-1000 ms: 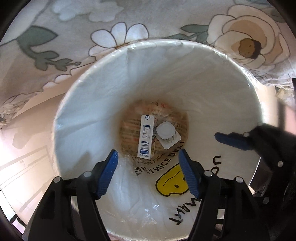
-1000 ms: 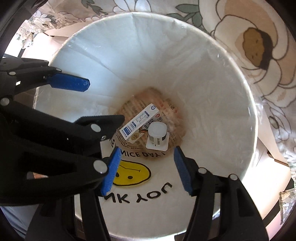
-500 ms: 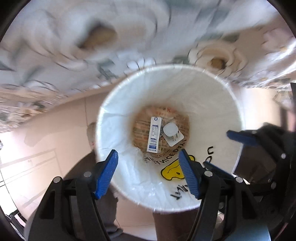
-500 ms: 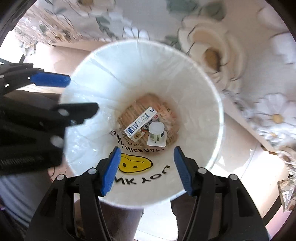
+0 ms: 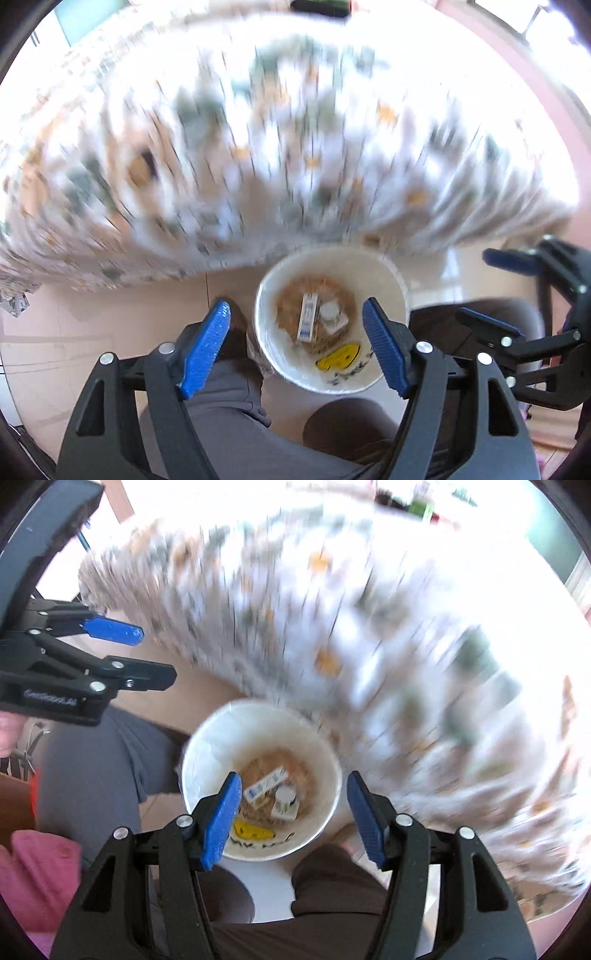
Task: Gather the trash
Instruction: 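Move both open tools back toward the items on the bed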
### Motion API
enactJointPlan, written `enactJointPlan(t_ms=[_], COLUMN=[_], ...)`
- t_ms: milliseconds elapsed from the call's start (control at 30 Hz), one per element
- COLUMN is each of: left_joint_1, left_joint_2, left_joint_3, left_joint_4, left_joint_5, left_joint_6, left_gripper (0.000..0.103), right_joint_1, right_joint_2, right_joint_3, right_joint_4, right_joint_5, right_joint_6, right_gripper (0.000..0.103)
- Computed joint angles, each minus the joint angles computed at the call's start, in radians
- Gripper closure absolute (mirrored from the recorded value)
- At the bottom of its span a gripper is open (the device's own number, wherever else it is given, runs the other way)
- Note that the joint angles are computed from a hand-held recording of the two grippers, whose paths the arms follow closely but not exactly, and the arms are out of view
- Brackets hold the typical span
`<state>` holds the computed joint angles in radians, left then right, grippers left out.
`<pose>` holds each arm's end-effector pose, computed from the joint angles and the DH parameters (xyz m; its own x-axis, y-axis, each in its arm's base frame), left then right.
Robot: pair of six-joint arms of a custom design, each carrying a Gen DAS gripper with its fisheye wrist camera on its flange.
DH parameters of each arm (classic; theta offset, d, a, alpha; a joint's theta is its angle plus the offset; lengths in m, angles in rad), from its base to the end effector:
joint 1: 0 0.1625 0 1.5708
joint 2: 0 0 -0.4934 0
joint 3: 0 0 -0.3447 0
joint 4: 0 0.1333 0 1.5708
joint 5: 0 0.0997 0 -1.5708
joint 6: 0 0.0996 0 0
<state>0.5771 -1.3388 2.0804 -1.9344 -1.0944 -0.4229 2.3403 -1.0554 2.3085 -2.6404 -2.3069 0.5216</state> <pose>-0.2607 -0.3833 0.2908 -0.6325 0.5552 -0.5401 0.5695 0.8059 0.1616 0.3507 -0.2665 0.1736 -0.7285 -0.1715 0.6633 -0.3704 0.9131 -0.1707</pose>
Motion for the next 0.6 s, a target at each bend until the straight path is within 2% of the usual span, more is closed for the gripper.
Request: enactJointPlan(t_ms=[167,267,400,600], left_joint_1=[-0.039,-0.055,-0.069,-0.046], left_joint_2=[0.006,0.038,0.092,0.186], left_joint_3=[-0.119,-0.176,-0.268,-0.357], left_joint_4=[0.029,0.030,0.044,0.022], left_joint_5=[0.013,0.032,0.056,0.052], left_joint_6=[-0.012,-0.022,-0.040,-0.083], left_gripper=[0.021,0.021,0.020,0.018], right_joint_1=[0.063,0.078,0.075,0.035], right_joint_2=[-0.088,-0.128,-0.156,-0.149], right_joint_3=[-0.130,-0.218,-0.346,-0.581], right_joint_4=[0.170,0.274,0.391,0.563], right_joint_5=[-0.097,-0.151,-0.205,-0.224], right_joint_6=[0.000,0.008,0.040,0.079], right_gripper=[0.035,0.035,0.034,0.033])
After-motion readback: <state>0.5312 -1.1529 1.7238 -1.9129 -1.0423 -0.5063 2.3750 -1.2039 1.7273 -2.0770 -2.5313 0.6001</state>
